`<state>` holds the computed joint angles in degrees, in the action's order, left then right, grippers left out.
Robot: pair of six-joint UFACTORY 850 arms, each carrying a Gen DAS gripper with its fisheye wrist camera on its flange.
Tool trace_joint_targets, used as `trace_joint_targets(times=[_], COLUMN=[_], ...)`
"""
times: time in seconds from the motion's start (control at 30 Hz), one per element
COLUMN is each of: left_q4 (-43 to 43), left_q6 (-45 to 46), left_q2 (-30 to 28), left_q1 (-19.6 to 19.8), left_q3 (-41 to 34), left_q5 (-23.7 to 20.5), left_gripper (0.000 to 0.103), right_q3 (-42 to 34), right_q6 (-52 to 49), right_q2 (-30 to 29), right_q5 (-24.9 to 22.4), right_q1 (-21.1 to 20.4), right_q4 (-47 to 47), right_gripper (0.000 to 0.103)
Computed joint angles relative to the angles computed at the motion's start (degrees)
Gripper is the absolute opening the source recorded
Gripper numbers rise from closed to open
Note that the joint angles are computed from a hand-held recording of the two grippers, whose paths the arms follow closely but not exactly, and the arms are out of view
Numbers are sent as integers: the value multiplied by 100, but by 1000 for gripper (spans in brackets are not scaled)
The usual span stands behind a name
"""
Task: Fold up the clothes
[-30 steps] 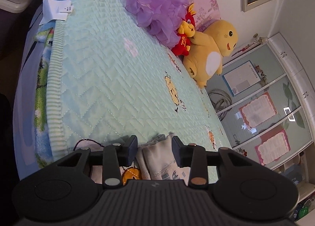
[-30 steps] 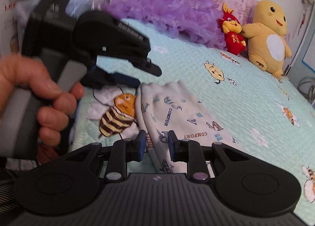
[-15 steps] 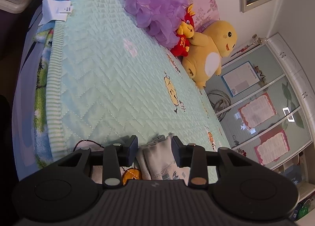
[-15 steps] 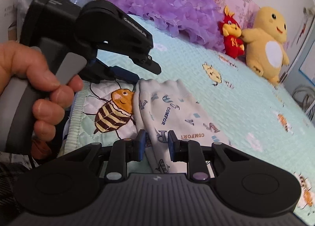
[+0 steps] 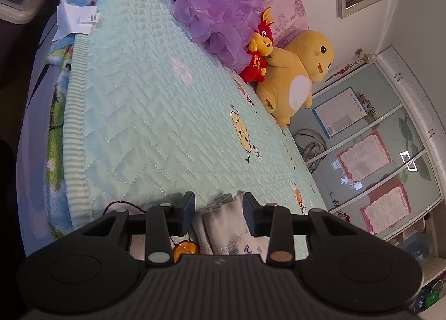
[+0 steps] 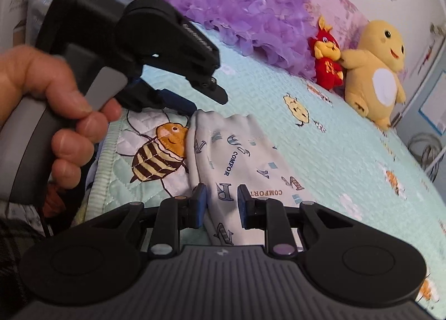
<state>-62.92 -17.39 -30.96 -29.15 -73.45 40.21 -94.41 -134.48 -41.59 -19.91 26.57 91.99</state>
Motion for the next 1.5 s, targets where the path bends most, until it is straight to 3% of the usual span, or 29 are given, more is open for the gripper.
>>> trace_joint_targets(times=[0.17,0.27,0.33,0.37,0.47,0.7,1.0,1.23,1.33,1.5], left_q4=[-54,9,59,50,52,-209,-197,-265,-218,-1047], left_q6=[122,154,110,112,96,127,113,608,642,1213], left_q2=[-28,-36,-37,-40,-44,-19,48,-75,-63,-116], left_q1=[-2,0,4,2,2,-48,-114,-47,-104,-101], left_q3=[-29,-38,-25,-21,-10,17,52,-112,-96,-223], left_q5=[18,13,21,30,51,212,401,36,298,91], left_gripper=[38,19,15,14,8,4,4,0,0,0], right_q3=[162,172,126,94,48,238,173,288,301,279], right_q6=[-663,-1116,-1193,-1156,-1051,-1185,-861,-1236,-1245,-1061], right_q2=[70,49,13,-5,-35,104,32,94,106,57], right_q5=[15,27,21,8,-28,-320,-341,-458,-496,-431], right_q1=[-5,14,28,33,37,-25,-45,-60,-60,-44], right_q4=[380,640,682,637,491,553,440,873,870,704], right_gripper=[24,23,22,20,2,0,0,0,0,0])
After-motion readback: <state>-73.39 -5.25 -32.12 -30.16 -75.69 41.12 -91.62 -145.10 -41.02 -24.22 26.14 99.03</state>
